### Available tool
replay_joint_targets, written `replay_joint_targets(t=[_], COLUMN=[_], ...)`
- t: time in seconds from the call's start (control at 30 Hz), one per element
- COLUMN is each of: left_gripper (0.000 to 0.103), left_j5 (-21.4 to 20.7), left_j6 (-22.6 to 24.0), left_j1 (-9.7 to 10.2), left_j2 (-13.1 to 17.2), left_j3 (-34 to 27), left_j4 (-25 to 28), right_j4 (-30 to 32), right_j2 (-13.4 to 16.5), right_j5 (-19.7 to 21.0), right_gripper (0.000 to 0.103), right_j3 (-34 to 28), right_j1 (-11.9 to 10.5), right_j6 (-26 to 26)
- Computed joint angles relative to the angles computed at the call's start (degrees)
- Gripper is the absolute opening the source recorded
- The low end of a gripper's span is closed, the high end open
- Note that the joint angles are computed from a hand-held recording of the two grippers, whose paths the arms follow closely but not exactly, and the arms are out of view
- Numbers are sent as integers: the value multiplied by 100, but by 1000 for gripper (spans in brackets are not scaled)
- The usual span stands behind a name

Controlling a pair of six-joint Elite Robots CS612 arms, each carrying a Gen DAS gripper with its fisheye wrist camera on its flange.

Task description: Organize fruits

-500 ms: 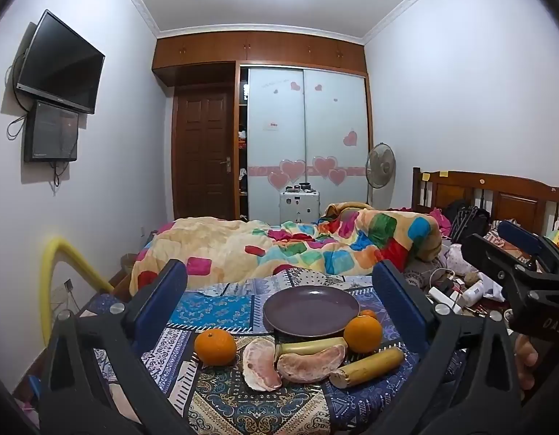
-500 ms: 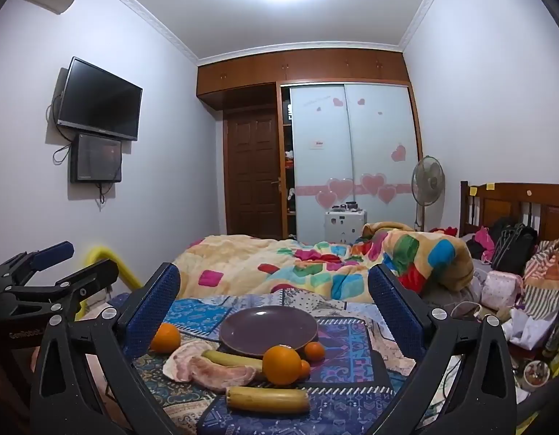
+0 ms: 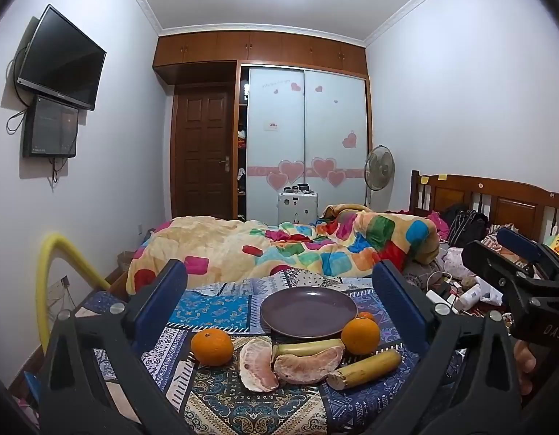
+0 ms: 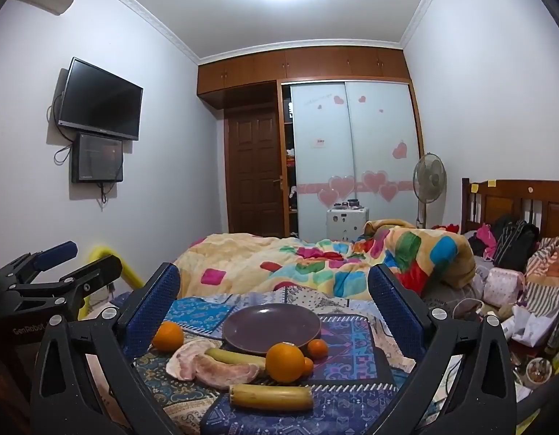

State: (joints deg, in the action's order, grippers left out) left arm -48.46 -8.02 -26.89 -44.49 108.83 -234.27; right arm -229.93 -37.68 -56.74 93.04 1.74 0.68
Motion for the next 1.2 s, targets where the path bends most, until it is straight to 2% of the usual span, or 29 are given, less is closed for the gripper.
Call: replay_joint_targets(t=[1.2], left_gripper=[103], left_j5=[-68], left_j6=[-76], left_j1=[73], left_j2=[119], left_j3=[-145], left_j4=[151], right_j4=[62], right_j2=[48], right_j5=[29], right_gripper=[103], right_j3=[-64], right_j1=[5], right_j6=[-51])
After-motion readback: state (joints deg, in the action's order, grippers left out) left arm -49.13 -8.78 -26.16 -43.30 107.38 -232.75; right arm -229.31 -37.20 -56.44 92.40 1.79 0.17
